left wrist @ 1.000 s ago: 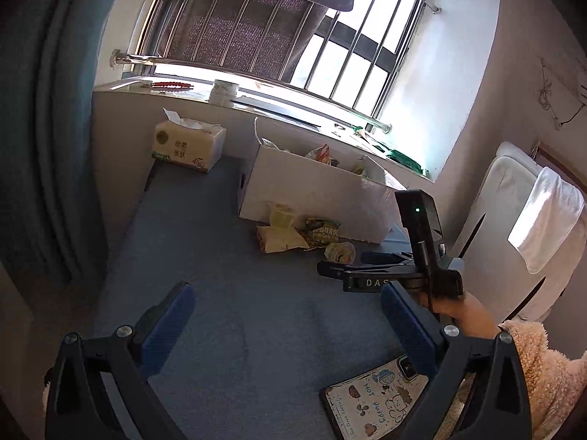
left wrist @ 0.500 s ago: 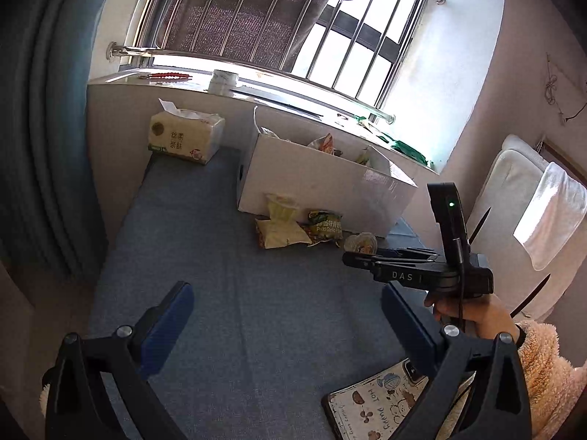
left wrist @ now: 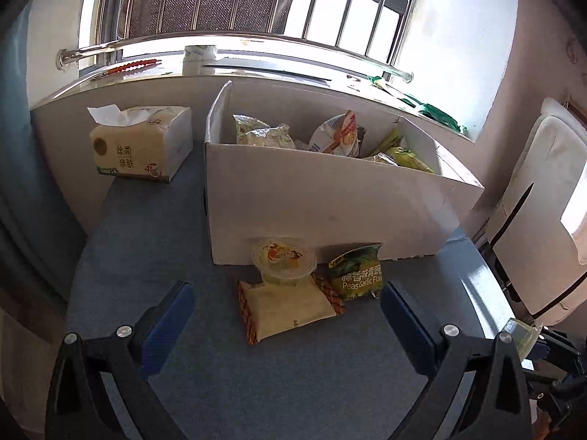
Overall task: Organize snacks
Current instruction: 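Grasp the cartoon-lid jelly cup with the right gripper while the left grasps the other jelly cup, then carry both jelly cups into the white box and open both grippers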
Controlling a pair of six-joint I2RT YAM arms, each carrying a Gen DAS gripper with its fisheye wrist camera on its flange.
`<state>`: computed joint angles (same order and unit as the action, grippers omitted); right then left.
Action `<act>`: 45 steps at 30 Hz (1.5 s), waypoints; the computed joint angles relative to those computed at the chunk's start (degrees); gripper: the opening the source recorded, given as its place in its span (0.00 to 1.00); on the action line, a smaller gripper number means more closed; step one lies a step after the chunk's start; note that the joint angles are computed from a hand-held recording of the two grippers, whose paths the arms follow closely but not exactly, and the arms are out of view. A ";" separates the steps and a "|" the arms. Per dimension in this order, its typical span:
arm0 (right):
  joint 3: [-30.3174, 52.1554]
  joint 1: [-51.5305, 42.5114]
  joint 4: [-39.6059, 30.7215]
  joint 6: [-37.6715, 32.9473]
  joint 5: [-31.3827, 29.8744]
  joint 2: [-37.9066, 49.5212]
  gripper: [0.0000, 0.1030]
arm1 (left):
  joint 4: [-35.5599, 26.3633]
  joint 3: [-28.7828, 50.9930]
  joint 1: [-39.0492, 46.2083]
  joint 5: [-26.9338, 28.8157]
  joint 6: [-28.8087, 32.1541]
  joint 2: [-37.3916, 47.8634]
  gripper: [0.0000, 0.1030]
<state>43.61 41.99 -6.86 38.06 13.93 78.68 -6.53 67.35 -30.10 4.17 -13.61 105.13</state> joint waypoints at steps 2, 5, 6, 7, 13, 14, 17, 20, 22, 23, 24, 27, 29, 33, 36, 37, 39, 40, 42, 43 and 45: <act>-1.19 0.55 -0.25 0.98 0.46 -1.82 0.45 | -2.21 5.25 0.45 -0.35 -0.77 4.98 0.98; -2.48 0.28 -0.44 1.52 0.32 -3.19 0.44 | -5.82 11.60 0.42 -0.71 0.60 10.20 0.84; -2.84 -0.12 -0.17 1.65 -0.22 -3.27 0.45 | -6.87 12.99 0.28 -0.98 1.24 11.37 0.76; -3.14 -0.27 -0.09 1.93 -0.39 -3.48 0.44 | -7.65 14.15 0.33 -0.68 1.56 12.47 0.59; -4.28 -0.27 0.62 2.02 -0.33 -4.35 0.44 | -1.70 6.72 0.89 2.36 2.08 8.13 0.37; -4.40 -0.29 0.75 2.18 -0.52 -4.27 0.44 | -0.94 5.01 0.77 2.15 2.51 6.61 0.37; -5.00 -0.76 2.19 2.49 -1.44 -3.50 0.44 | 2.05 -1.66 0.65 2.85 3.21 0.02 0.37; -5.38 -1.21 3.72 2.69 -2.30 -3.31 0.45 | 4.06 -7.06 0.60 3.97 2.95 -6.16 0.37; -4.89 -1.60 3.95 2.54 -2.16 -3.31 0.45 | 4.99 -9.01 0.35 4.26 2.75 -9.04 0.37; -4.28 -1.88 3.89 2.35 -1.93 -3.15 0.44 | 5.59 -9.88 0.27 4.23 2.51 -10.38 0.37; -3.41 -2.29 3.61 1.66 -1.92 -2.94 0.44 | 5.62 -10.07 0.44 5.17 2.29 -11.14 0.37; 0.70 -4.34 1.59 -1.65 -2.24 -2.34 0.45 | 5.14 -8.41 0.81 6.56 1.86 -12.08 0.37; 4.80 -5.96 -1.00 -4.61 -1.52 -1.85 0.45 | 4.42 -5.60 0.88 6.79 1.50 -11.58 0.37; 15.03 -10.47 -6.52 -10.25 -0.37 2.01 0.45 | -0.55 6.01 1.70 8.06 2.52 -6.46 0.37; 23.37 -14.93 -9.48 -14.28 -2.56 7.91 0.45 | -6.38 17.69 1.97 8.13 3.76 0.66 0.37; 26.31 -16.38 -11.04 -14.93 -3.27 10.26 0.45 | -9.03 22.18 1.98 7.49 4.41 3.59 0.37; 31.72 -18.75 -14.35 -15.64 -2.99 14.66 0.45 | -13.25 29.52 1.98 7.66 4.93 8.42 0.37; 34.17 -19.89 -15.81 -15.99 -3.25 16.76 0.45 | -15.11 32.83 1.85 7.27 5.40 10.78 0.37; 37.20 -21.91 -16.90 -16.72 -4.41 19.75 0.45 | -18.61 38.66 1.62 6.42 6.58 14.83 0.37; 38.56 -22.88 -17.42 -17.09 -5.11 21.18 0.45 | -20.02 41.05 1.50 5.55 6.93 16.67 0.38; 41.37 -24.55 -18.96 -17.64 -7.04 23.80 0.45 | -22.78 45.29 1.72 5.23 7.37 19.81 0.49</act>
<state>84.98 17.43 -25.82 20.42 6.88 102.48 -29.31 112.65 -28.38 9.41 -6.23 124.95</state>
